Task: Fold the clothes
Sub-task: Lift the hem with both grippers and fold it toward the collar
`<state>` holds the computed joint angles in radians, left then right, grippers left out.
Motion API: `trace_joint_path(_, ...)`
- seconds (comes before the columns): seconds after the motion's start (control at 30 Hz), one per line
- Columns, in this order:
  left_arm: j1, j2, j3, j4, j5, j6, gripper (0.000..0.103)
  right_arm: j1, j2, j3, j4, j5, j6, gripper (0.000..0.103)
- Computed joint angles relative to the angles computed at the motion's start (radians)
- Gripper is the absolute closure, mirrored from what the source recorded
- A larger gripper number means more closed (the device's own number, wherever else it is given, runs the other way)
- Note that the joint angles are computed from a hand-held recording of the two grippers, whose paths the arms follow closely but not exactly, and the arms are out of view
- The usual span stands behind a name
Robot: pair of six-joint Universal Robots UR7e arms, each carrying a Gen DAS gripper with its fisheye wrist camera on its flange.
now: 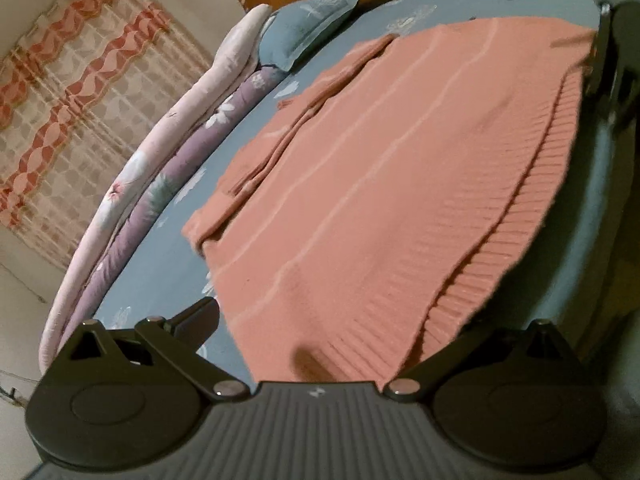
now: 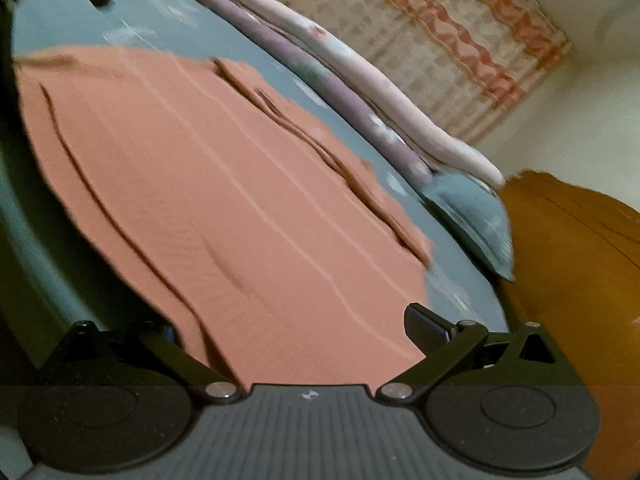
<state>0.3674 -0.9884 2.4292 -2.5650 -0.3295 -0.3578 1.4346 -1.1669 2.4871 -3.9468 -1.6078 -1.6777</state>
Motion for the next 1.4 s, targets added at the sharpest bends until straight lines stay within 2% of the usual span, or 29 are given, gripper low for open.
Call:
trace_joint_path(0.07,0.001,0.035,-0.013,-0.058,0.005,0.061,0.001,-0.012,-0.011,-0.001,0.001,-0.004,0.000,0.000)
trace_joint_path(0.2,0.013,0.161,-0.058,-0.336,-0.010,0.285,0.001,-0.006,0.037,0.001,-0.041,0.032,-0.037,0.000)
trace_joint_path(0.27,0.016,0.200,-0.081,-0.384,-0.003,0.330,0.001,-0.006,0.040,-0.007,-0.028,0.045,-0.043,0.000)
trace_joint_path(0.37,0.012,0.186,-0.085,-0.288,0.018,0.289,0.001,-0.015,-0.005,-0.021,0.062,0.053,-0.044,0.000)
trace_joint_path(0.5,0.005,0.127,-0.070,-0.039,0.073,0.168,0.001,-0.049,-0.040,-0.036,0.077,0.058,-0.111,0.000)
trace_joint_path(0.53,0.006,0.121,-0.069,-0.023,0.076,0.170,0.001,-0.057,-0.048,-0.040,0.083,0.063,-0.128,0.000)
trace_joint_path(0.73,0.019,0.172,-0.067,-0.221,0.087,0.407,0.000,-0.085,-0.053,-0.034,0.097,0.143,-0.327,0.000)
trace_joint_path(0.83,0.026,0.174,-0.065,-0.269,0.075,0.451,0.000,-0.095,-0.073,-0.036,0.141,0.166,-0.381,0.000)
trace_joint_path(1.07,0.024,0.205,-0.058,-0.380,0.079,0.548,0.001,-0.095,-0.068,-0.028,0.117,0.169,-0.376,0.000)
trace_joint_path(1.17,0.013,0.242,-0.046,-0.486,0.089,0.614,0.001,-0.094,-0.057,-0.020,0.083,0.161,-0.345,0.000)
trace_joint_path(1.3,0.005,0.256,-0.043,-0.506,0.096,0.625,0.001,-0.097,-0.044,-0.008,0.042,0.163,-0.359,0.000)
trace_joint_path(1.4,0.003,0.286,-0.042,-0.602,0.095,0.719,0.001,-0.104,-0.040,0.001,0.023,0.177,-0.376,0.000)
